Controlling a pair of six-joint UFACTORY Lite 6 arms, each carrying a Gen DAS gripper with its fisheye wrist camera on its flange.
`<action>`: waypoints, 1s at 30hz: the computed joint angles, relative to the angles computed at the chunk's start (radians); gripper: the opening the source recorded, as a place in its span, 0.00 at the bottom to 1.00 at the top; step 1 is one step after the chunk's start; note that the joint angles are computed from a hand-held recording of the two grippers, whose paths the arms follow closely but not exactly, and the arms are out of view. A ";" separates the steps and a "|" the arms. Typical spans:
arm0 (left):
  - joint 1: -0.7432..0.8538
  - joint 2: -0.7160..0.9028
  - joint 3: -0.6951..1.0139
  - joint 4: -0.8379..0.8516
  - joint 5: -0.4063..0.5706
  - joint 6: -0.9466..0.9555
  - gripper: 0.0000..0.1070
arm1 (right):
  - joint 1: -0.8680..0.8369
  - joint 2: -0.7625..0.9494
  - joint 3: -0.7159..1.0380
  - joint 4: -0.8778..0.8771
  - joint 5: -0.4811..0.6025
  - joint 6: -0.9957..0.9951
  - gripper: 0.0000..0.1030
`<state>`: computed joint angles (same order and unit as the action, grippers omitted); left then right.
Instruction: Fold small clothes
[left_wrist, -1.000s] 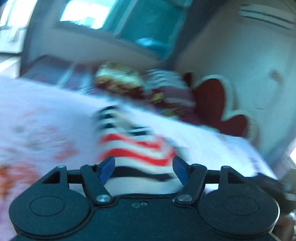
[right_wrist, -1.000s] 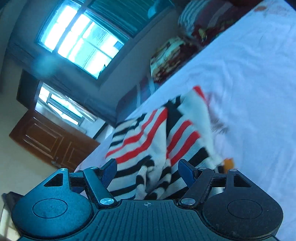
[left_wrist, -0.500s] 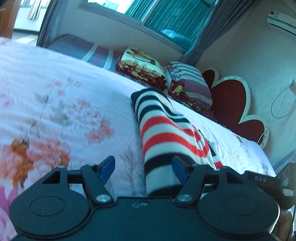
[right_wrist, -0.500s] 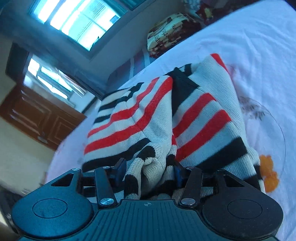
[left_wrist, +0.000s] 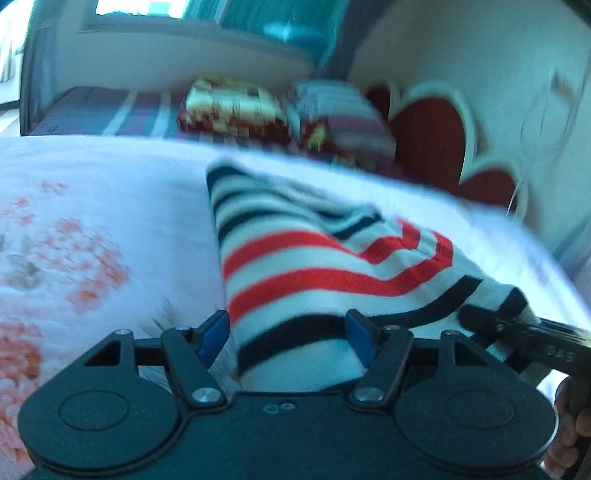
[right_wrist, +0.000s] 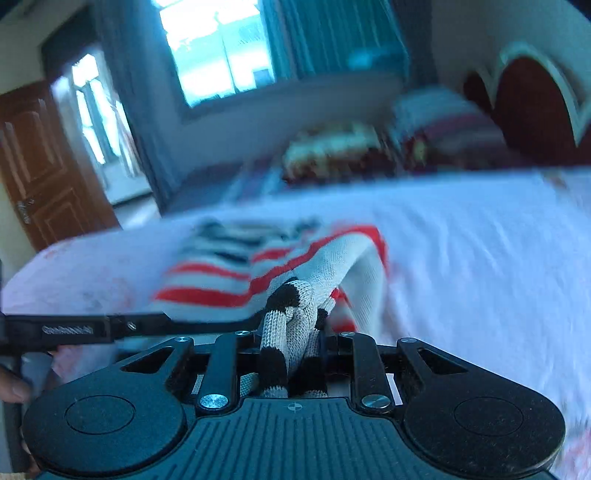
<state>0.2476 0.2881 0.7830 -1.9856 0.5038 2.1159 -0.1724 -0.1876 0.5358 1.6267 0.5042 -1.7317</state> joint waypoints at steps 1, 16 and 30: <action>-0.032 0.007 -0.004 -0.070 -0.026 0.064 0.65 | -0.026 0.080 0.013 0.003 0.026 -0.012 0.21; -0.018 0.094 0.176 0.034 -0.048 -0.016 0.56 | -0.120 0.292 0.294 -0.001 0.126 0.087 0.28; 0.013 0.024 0.108 0.095 -0.005 0.019 0.53 | -0.081 0.243 0.285 -0.053 0.033 -0.040 0.09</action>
<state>0.2604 0.3119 0.8912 -1.8911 0.4986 2.1350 -0.2537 0.0552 0.8210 1.5736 0.5370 -1.7719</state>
